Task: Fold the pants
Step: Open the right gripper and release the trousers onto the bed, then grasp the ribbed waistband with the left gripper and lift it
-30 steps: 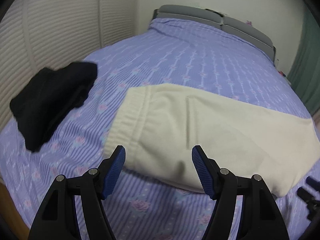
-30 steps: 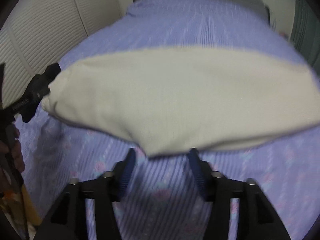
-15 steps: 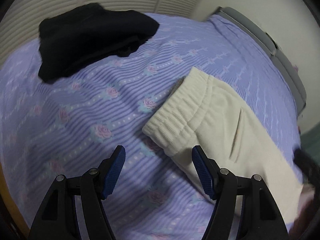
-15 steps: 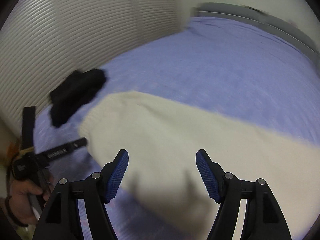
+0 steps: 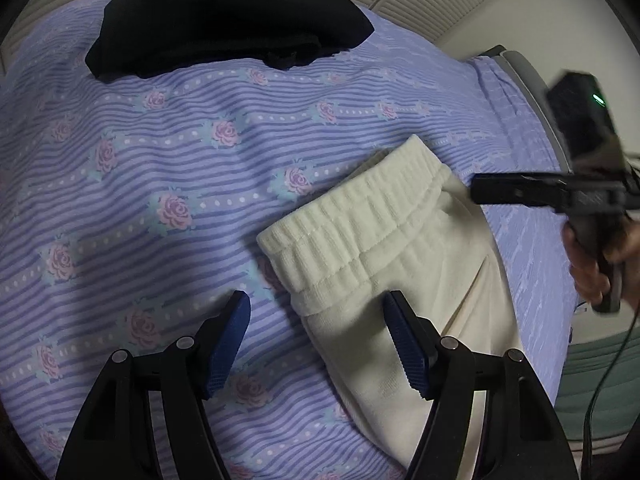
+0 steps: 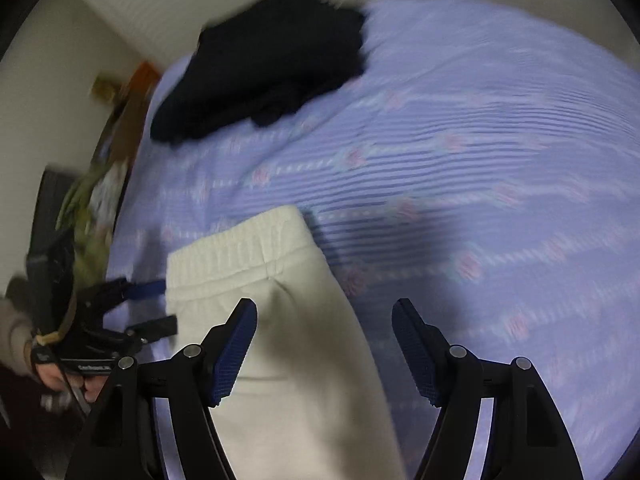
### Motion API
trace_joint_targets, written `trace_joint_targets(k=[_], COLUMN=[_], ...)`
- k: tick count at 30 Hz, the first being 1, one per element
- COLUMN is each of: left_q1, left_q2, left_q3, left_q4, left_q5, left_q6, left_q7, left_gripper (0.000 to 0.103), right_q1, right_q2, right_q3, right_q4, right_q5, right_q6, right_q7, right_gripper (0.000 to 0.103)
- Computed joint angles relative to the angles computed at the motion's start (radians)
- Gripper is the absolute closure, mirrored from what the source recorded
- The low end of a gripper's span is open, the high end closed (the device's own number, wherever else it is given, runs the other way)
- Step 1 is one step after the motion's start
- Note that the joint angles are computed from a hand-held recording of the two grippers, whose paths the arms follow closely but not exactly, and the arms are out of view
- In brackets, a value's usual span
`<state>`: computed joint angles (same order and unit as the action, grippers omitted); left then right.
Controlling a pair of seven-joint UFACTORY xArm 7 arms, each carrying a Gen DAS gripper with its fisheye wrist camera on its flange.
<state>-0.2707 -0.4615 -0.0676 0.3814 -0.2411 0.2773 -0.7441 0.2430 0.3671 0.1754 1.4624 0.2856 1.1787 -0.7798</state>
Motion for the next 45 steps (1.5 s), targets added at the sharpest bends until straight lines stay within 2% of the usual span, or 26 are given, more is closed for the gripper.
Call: trace_joint_targets(k=[3,10,12,14,16,17,18,19,20,22,24,25,28,31,32,34,38,45], left_q1=[-0.033,-0.159,-0.212,-0.298,-0.347,-0.353,-0.396,-0.431,-0.423,-0.320,-0.248,-0.224,-0.153,-0.054,-0.024,0.105,0.170,0.195], left_q2=[0.008,0.035,0.064,0.094,0.105,0.104,0.106,0.112,0.120,0.133,0.134,0.125,0.095,0.042,0.018,-0.050,-0.150,-0.263], left_q3=[0.029,0.127,0.163,0.230,0.257,0.259,0.299,0.327,0.313,0.199,0.126,0.111,0.052,-0.039,-0.076,-0.216,-0.308,-0.450], left_q4=[-0.004,-0.053,-0.043,-0.035,-0.041,-0.049,-0.060,-0.059,-0.060,-0.063,-0.065,-0.068,-0.072,-0.077,-0.079,-0.066,-0.046,0.095], left_q5=[-0.040,-0.180,-0.213,-0.253,-0.263,-0.259,-0.235,-0.253,-0.248,-0.228,-0.205,-0.188,-0.138,-0.083,-0.065,0.012,0.107,0.267], left_q6=[-0.021,-0.162,-0.211,-0.263,-0.311,-0.330,-0.366,-0.391,-0.399,-0.404,-0.397,-0.389,-0.370,-0.329,-0.326,-0.274,-0.219,-0.089], left_q7=[0.016,0.094,0.122,0.171,0.196,0.192,0.173,0.189,0.179,0.123,0.088,0.082,0.050,-0.002,-0.017,-0.070,-0.125,-0.215], left_gripper=[0.034,0.027,0.026,0.026,0.027,0.028,0.037,0.043,0.047,0.050,0.059,0.061,0.069,0.075,0.076,0.076,0.076,0.076], right_q1=[0.025,0.077,0.088,0.097,0.105,0.109,0.115,0.122,0.126,0.127,0.122,0.117,0.088,0.062,0.054,0.032,-0.029,-0.142], right_q2=[0.120,0.354,0.427,0.507,0.528,0.539,0.528,0.517,0.525,0.540,0.528,0.520,0.445,0.355,0.339,0.294,0.187,-0.110], right_q3=[0.005,0.007,0.005,0.010,0.014,0.023,0.021,0.018,0.012,0.004,0.002,0.004,0.014,0.021,0.021,0.023,0.017,-0.045], right_q4=[0.137,0.426,0.525,0.635,0.663,0.686,0.678,0.665,0.675,0.681,0.645,0.635,0.548,0.446,0.436,0.409,0.373,0.183], right_q5=[-0.050,-0.111,-0.113,-0.107,-0.104,-0.104,-0.116,-0.132,-0.135,-0.122,-0.111,-0.108,-0.082,-0.054,-0.048,-0.029,0.021,0.090], right_q6=[0.111,0.399,0.486,0.575,0.615,0.664,0.673,0.682,0.696,0.696,0.668,0.660,0.613,0.548,0.543,0.531,0.548,0.579], right_q7=[0.010,0.032,0.052,0.061,0.050,0.027,0.003,-0.023,-0.025,-0.005,0.001,-0.004,-0.036,-0.073,-0.084,-0.117,-0.183,-0.321], right_gripper=[0.032,0.032,0.030,0.028,0.028,0.043,0.051,0.053,0.059,0.060,0.061,0.063,0.078,0.081,0.081,0.082,0.082,0.083])
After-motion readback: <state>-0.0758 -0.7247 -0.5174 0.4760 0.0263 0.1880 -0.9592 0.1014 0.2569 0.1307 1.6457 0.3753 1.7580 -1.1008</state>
